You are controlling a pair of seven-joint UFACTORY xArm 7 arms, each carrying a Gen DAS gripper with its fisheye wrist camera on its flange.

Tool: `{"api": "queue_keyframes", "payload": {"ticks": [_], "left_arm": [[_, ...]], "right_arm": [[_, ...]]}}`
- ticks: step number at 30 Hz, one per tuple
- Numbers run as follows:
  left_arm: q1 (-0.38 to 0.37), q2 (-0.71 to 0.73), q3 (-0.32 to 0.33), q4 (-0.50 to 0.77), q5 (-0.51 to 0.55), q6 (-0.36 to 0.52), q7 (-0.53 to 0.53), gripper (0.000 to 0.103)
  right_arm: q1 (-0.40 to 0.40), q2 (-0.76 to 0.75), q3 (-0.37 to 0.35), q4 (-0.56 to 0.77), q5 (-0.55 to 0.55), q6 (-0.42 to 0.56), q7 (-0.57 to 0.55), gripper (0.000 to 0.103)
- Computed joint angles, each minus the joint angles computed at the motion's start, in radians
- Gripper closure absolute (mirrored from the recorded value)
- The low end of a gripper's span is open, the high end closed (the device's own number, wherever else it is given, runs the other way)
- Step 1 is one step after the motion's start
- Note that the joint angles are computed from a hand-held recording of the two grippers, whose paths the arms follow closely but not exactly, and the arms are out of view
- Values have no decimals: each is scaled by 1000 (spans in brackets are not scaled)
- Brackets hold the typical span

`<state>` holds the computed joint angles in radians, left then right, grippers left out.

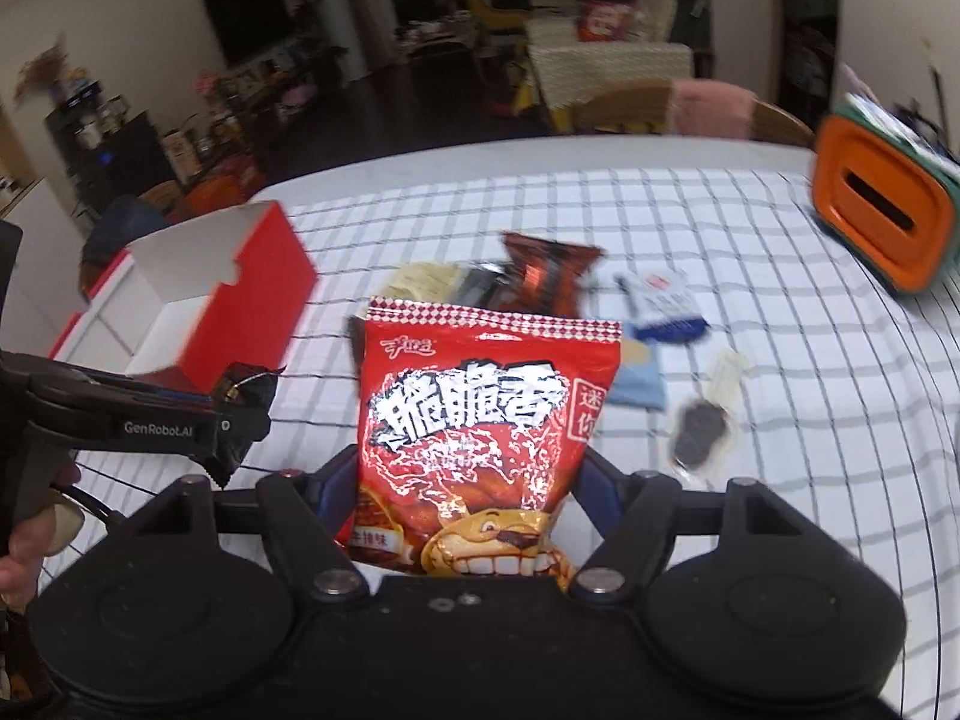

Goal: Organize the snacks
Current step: 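Carry both held snacks over the open cardboard box with both tools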

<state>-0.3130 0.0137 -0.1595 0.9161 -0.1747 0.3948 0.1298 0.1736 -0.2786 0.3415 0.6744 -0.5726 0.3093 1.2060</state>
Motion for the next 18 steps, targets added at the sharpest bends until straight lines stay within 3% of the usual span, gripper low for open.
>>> {"api": "queue_keyframes", "payload": {"ticks": [6, 18], "left_arm": [[42, -45, 37, 5, 7, 11, 32, 70], [147, -30, 100, 68, 13, 10, 141, 70]], "right_arm": [[32, 128, -4, 173, -56, 21, -36, 30], [237, 480, -86, 625, -121, 138, -126, 30]]}}
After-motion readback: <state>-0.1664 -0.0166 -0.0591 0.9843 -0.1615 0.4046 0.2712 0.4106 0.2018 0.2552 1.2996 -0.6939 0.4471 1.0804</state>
